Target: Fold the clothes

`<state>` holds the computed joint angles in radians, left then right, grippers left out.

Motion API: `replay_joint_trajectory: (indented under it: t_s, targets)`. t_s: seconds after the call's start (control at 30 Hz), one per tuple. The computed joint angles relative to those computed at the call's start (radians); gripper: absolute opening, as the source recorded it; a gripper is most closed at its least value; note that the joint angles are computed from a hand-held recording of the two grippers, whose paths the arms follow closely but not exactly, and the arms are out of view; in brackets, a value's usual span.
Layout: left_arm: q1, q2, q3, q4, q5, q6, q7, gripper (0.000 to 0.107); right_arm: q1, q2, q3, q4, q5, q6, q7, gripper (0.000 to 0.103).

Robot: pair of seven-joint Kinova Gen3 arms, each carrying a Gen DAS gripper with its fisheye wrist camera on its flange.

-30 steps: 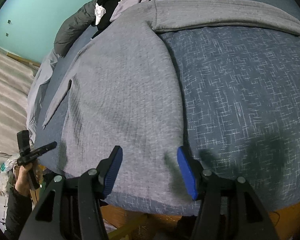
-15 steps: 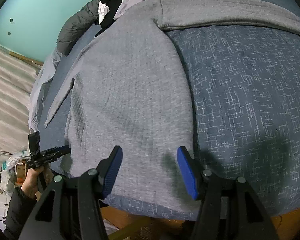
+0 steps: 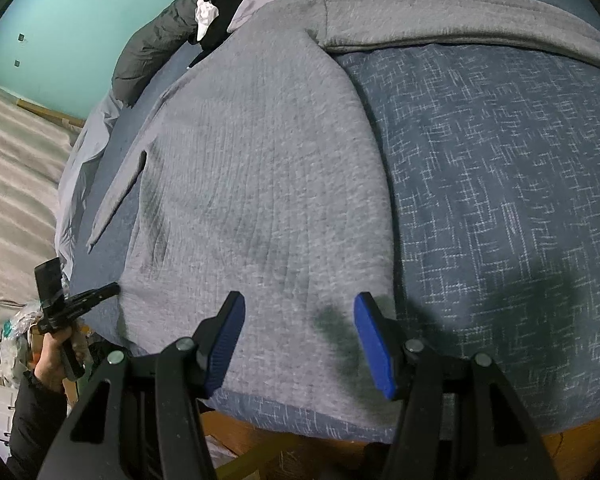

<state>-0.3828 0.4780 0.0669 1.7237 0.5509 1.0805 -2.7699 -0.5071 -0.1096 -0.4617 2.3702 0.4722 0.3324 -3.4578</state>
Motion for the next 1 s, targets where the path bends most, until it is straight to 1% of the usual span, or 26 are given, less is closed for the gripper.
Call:
replay_joint_trajectory:
  t_s: [0.2,0.37,0.43,0.47,0.5,0.53,0.57,0.6,0.63,0.67,0.7,0.77,0.87,1.0]
  targets:
    - [-0.133,-0.003,-0.019,-0.088,0.085,0.132,-0.056,0.0,-0.01,-0.014,0.007,-0.012,-0.037,0.032,0.046,0.058]
    - [-0.174,0.03,-0.064,-0.116,0.066,0.134,-0.022,0.0,-0.014,0.015,0.02,-0.021,-0.049,0.033,0.067,0.058]
    - [-0.178,0.032,-0.054,-0.107,0.068,0.131,-0.026,0.0,-0.022,0.026,0.031,-0.027,-0.046,0.033,0.069,0.058]
    - [-0.175,0.033,-0.047,-0.104,0.064,0.132,-0.02,0.0,-0.029,0.03,0.039,-0.032,-0.053,0.039,0.08,0.058]
    - [-0.153,0.031,-0.032,-0.095,0.061,0.116,0.003,0.001,-0.035,0.033,0.046,-0.036,-0.057,0.044,0.085,0.058]
    - [-0.114,0.022,-0.035,-0.068,0.058,0.084,0.013,0.001,-0.04,0.037,0.052,-0.04,-0.061,0.048,0.089,0.058]
    - [-0.092,0.009,-0.031,-0.05,0.052,0.065,0.012,0.006,-0.046,0.038,0.057,-0.044,-0.064,0.055,0.091,0.058]
    - [-0.082,0.004,-0.024,-0.042,0.048,0.059,0.018,0.018,-0.052,0.039,0.061,-0.049,-0.066,0.061,0.094,0.058]
    - [-0.062,0.006,-0.017,-0.037,0.05,0.057,0.035,0.027,-0.057,0.041,0.064,-0.054,-0.068,0.067,0.097,0.058]
    - [-0.047,0.008,-0.012,-0.027,0.051,0.044,0.043,0.041,-0.064,0.041,0.066,-0.06,-0.071,0.077,0.101,0.058]
    - [-0.031,0.009,-0.007,-0.017,0.053,0.032,0.05,0.049,-0.07,0.043,0.066,-0.067,-0.07,0.088,0.102,0.058]
    - [0.002,0.007,0.002,0.001,0.046,0.0,0.058,0.054,-0.084,0.048,0.07,-0.08,-0.075,0.106,0.114,0.058]
    - [0.06,0.012,0.01,0.019,0.018,-0.057,0.083,0.054,-0.098,0.053,0.077,-0.087,-0.078,0.109,0.119,0.058]
    - [0.096,0.018,0.025,0.044,-0.009,-0.124,0.095,0.054,-0.106,0.055,0.086,-0.085,-0.076,0.106,0.118,0.058]
